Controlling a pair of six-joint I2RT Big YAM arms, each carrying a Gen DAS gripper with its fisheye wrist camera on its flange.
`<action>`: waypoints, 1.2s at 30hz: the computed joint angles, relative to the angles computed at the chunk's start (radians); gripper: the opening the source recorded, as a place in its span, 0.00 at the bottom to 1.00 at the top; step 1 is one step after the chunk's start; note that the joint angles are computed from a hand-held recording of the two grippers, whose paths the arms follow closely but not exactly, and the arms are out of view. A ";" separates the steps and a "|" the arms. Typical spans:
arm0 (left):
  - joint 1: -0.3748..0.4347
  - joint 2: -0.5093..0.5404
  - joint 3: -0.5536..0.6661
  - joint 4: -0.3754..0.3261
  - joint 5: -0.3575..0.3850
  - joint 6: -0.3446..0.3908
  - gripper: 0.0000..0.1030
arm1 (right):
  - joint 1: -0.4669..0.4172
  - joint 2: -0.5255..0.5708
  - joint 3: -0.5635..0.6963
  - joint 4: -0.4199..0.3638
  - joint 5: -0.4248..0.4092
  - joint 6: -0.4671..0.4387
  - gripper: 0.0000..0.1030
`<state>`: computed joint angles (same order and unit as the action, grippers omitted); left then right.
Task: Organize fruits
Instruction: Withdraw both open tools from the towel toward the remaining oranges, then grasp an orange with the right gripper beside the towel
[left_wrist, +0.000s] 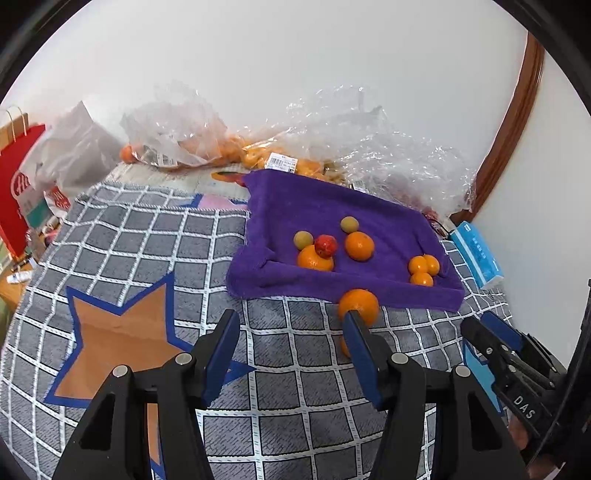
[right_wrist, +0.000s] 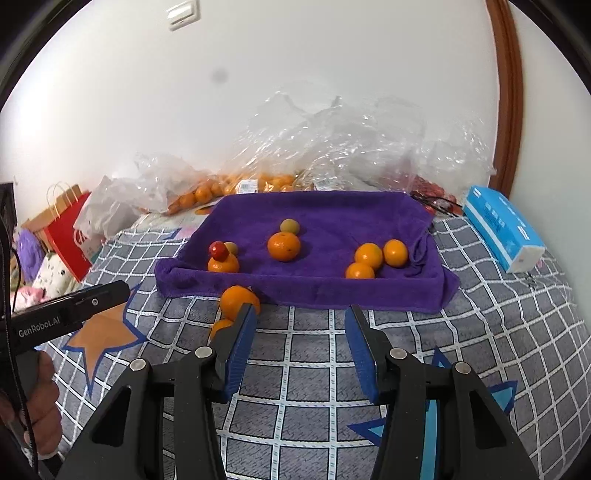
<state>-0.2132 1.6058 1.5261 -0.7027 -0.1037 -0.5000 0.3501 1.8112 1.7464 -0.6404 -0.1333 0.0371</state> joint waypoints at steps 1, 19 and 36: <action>0.004 0.002 -0.003 0.003 0.010 -0.003 0.54 | 0.004 0.001 -0.001 0.004 0.007 -0.009 0.49; 0.088 0.030 -0.069 0.021 0.036 -0.041 0.54 | 0.042 0.124 0.100 -0.093 -0.019 0.007 0.49; 0.085 0.036 -0.102 0.045 -0.009 -0.020 0.54 | 0.090 0.223 0.212 -0.168 -0.070 -0.029 0.31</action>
<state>-0.1281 1.6417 1.4237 -0.6576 -0.1129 -0.5204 0.4400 2.0343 1.9588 -0.8080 -0.2034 0.0083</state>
